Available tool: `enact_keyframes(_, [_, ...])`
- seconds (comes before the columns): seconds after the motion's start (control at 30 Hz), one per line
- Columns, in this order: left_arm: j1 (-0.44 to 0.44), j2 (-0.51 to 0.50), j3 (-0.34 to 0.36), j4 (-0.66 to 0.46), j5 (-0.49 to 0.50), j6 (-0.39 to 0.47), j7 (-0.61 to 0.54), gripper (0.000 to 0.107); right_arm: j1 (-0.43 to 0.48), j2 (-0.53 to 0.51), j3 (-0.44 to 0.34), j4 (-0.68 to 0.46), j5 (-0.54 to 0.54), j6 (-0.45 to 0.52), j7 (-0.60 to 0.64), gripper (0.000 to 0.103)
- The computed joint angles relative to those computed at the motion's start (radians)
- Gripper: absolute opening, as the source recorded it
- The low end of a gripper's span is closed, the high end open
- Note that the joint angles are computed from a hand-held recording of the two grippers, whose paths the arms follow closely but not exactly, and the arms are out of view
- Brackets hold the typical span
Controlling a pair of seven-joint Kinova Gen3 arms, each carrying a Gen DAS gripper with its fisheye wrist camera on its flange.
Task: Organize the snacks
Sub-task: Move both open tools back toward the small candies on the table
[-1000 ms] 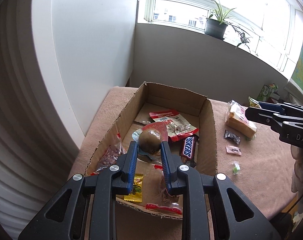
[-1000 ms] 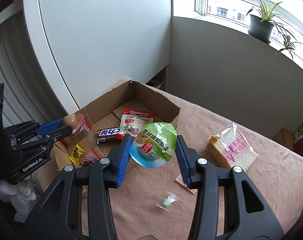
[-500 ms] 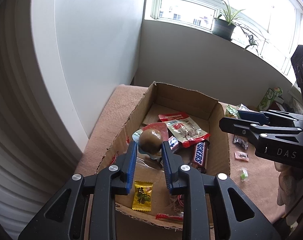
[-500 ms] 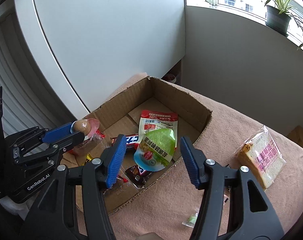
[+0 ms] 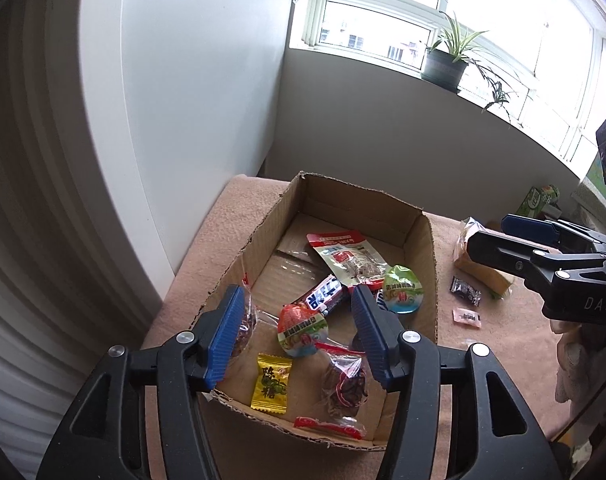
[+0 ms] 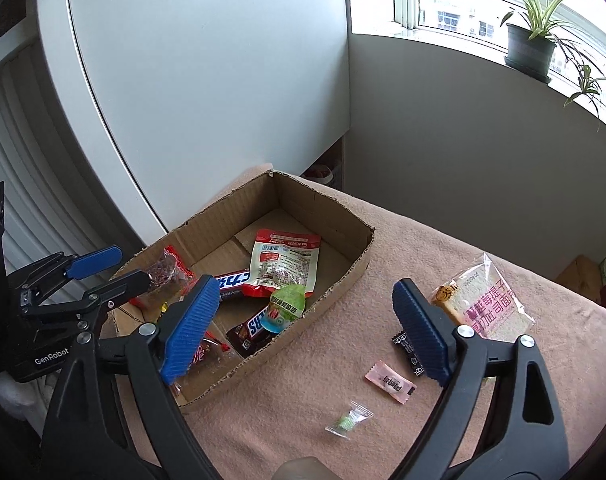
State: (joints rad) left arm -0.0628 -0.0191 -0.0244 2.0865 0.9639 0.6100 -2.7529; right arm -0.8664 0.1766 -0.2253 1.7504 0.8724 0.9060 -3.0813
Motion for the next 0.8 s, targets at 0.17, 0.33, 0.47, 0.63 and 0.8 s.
enact_keyframes(0.17, [0.017, -0.042, -0.002, 0.026, 0.022, 0.031, -0.029, 0.055, 0.019, -0.085, -0.023, 0.086, -0.017, 0.007, -0.04, 0.091])
enact_keyframes(0.33, [0.059, -0.082, 0.0, 0.061, 0.047, 0.046, -0.052, 0.055, 0.079, -0.166, -0.067, 0.18, -0.066, -0.018, -0.055, 0.091])
enact_keyframes(0.47, [0.106, -0.111, 0.008, 0.097, 0.057, 0.038, -0.066, 0.055, 0.119, -0.22, -0.107, 0.246, -0.093, -0.021, -0.055, 0.091])
enact_keyframes(0.63, [0.163, -0.115, 0.031, 0.125, 0.05, 0.03, -0.061, 0.055, 0.182, -0.285, -0.132, 0.333, -0.134, -0.103, -0.042, 0.091])
enact_keyframes(0.8, [0.21, -0.098, 0.059, 0.146, 0.029, 0.004, -0.043, 0.055, 0.248, -0.307, -0.142, 0.394, -0.166, -0.225, 0.044, 0.091])
